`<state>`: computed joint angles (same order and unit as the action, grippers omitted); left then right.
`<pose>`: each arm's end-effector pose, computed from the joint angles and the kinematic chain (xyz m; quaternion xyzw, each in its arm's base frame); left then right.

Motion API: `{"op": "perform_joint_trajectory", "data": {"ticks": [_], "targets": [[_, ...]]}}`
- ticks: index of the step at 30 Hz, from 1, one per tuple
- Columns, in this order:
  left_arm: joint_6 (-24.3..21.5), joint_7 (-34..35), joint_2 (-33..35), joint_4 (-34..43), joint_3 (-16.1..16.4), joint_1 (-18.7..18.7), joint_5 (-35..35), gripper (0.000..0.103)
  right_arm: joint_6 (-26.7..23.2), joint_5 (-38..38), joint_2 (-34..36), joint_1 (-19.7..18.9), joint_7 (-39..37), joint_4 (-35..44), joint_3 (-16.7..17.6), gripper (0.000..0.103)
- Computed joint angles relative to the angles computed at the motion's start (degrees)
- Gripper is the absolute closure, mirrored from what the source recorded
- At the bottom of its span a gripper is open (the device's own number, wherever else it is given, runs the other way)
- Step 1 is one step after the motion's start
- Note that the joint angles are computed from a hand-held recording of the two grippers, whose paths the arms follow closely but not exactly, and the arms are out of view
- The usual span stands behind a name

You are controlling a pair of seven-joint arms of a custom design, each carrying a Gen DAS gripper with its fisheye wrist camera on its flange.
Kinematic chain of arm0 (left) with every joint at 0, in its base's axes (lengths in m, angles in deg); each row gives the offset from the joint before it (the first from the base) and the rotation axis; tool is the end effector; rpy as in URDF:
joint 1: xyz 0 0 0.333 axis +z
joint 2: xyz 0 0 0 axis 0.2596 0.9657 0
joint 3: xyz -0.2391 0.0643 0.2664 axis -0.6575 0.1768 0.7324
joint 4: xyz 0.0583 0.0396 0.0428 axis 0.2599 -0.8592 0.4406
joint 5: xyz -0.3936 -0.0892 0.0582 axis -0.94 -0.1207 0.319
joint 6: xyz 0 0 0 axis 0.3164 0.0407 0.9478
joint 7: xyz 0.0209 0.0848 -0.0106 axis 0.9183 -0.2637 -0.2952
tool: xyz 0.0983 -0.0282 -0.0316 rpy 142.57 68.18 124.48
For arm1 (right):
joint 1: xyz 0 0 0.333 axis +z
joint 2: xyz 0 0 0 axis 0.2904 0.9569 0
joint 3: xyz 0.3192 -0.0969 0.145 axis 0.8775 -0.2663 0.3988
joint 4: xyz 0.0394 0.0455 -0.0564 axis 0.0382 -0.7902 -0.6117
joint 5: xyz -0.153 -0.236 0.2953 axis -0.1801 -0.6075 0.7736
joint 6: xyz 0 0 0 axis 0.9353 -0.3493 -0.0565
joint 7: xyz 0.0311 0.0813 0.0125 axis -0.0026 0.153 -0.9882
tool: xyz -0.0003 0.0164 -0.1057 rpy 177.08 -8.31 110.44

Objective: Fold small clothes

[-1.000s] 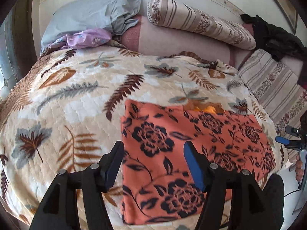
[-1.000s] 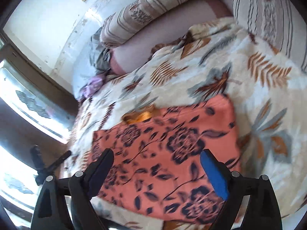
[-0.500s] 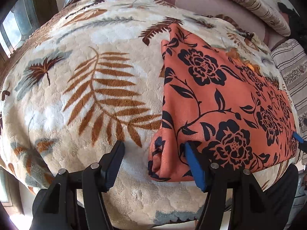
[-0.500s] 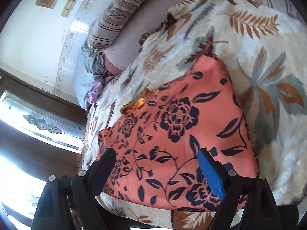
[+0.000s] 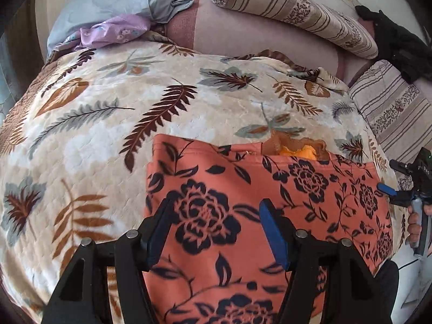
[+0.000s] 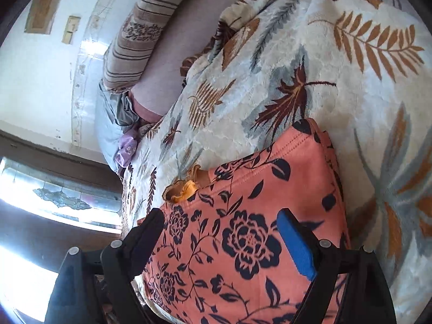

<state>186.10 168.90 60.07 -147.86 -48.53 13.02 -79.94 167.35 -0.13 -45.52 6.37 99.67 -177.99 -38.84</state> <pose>0.6645 -0.0953 0.4122 -0.6550 0.6956 -0.2681 0.1232 0.6782 -0.0832 0.3817 -0.4728 0.7646 0.1305 0.4182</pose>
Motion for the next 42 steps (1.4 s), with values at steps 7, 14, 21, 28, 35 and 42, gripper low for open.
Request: {"op": "perform_joint_trajectory", "data": {"ticks": [7,14,21,28,35,42], "targets": [[-5.29,-19.04,11.64,11.50,8.25,-2.58,12.05,0.027,-0.09,0.83,5.96,-3.03,1.71,5.73,0.92,0.016],[-1.45,-23.75,6.47,6.19,10.57,-4.52,18.33,0.027,3.01,-4.17,4.68,-2.26,2.54,5.49,1.45,0.015],[5.04,-17.50,-4.99,-7.67,3.90,-0.40,15.00,0.027,3.86,7.79,-9.07,-1.03,-8.67,-8.94,1.91,0.015],[7.12,-7.92,-9.06,-16.25,-0.12,0.22,6.89,0.025,0.22,12.40,-17.38,4.08,-12.39,-21.43,-1.47,0.015],[5.23,-15.07,-9.63,-18.40,2.26,-0.21,8.57,0.022,7.07,19.50,-18.85,6.99,-11.88,-25.28,-5.69,0.014],[3.83,-23.46,-10.38,-20.75,5.10,-1.68,19.83,0.022,9.00,15.53,-16.04,7.85,-8.31,-24.39,-7.05,0.014]]}}
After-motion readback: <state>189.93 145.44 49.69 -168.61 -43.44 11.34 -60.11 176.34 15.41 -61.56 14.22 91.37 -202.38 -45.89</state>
